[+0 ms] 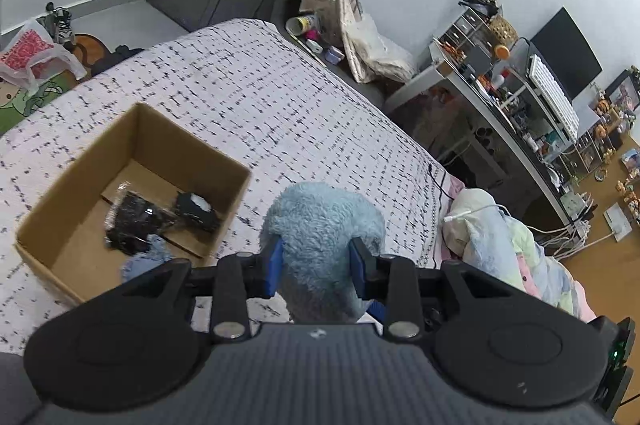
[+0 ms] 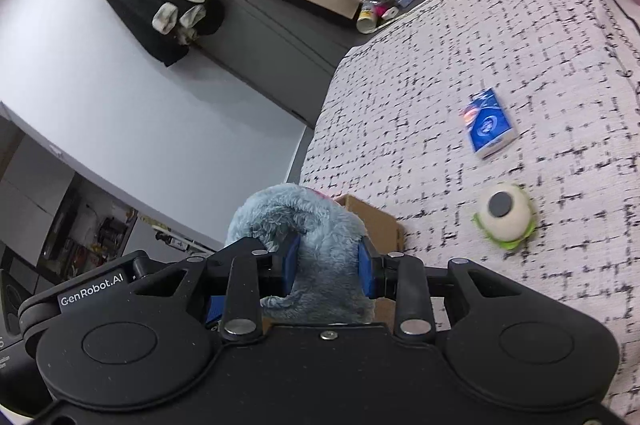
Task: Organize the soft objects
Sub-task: 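Lift the grey fluffy plush with both grippers and carry it over the box, then open both grippers to drop the grey fluffy plush into the box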
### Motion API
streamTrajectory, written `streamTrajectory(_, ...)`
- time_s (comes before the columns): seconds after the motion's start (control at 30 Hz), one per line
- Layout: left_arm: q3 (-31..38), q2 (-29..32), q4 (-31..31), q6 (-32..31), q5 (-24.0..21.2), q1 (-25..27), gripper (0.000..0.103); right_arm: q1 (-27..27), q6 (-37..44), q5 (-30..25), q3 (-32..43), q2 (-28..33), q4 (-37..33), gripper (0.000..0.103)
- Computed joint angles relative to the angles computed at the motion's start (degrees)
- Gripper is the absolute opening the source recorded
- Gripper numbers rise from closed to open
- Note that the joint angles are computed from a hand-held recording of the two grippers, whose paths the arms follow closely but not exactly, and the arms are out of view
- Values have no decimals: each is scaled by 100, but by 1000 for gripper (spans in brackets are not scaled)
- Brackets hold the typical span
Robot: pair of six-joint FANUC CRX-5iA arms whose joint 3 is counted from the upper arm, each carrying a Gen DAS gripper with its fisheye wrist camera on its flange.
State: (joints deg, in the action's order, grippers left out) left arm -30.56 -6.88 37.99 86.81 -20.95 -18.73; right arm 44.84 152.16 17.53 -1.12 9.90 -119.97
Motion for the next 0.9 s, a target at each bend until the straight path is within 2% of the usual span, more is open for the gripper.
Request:
streamTrajectory(0.13,-232,-124,364,-361,127,156,34,-34,480,-74,261,211,-366,30)
streamTrajectory(0.37,-548,-225,974,-939,613,309,33,-138,1336,-193,773,634,-1026,31)
streamTrajectory(0.57,-514,-127,878,-967,651,558,33,-304,2258,-338,1139,1046,-1883,31)
streamTrajectory(0.7,-523,34,1236,-1350,625,654,31,-396,3095,-268,1293,1236,-2542,31)
streamTrajectory(0.77,-503,140,1405,-1494,586,691,30,-406,3337,-208,1322,1270,-2702,31)
streamTrajectory(0.9,-359,333,1098,-1295,640,753,30,-424,3279,-116,1287,1253,-2652,32)
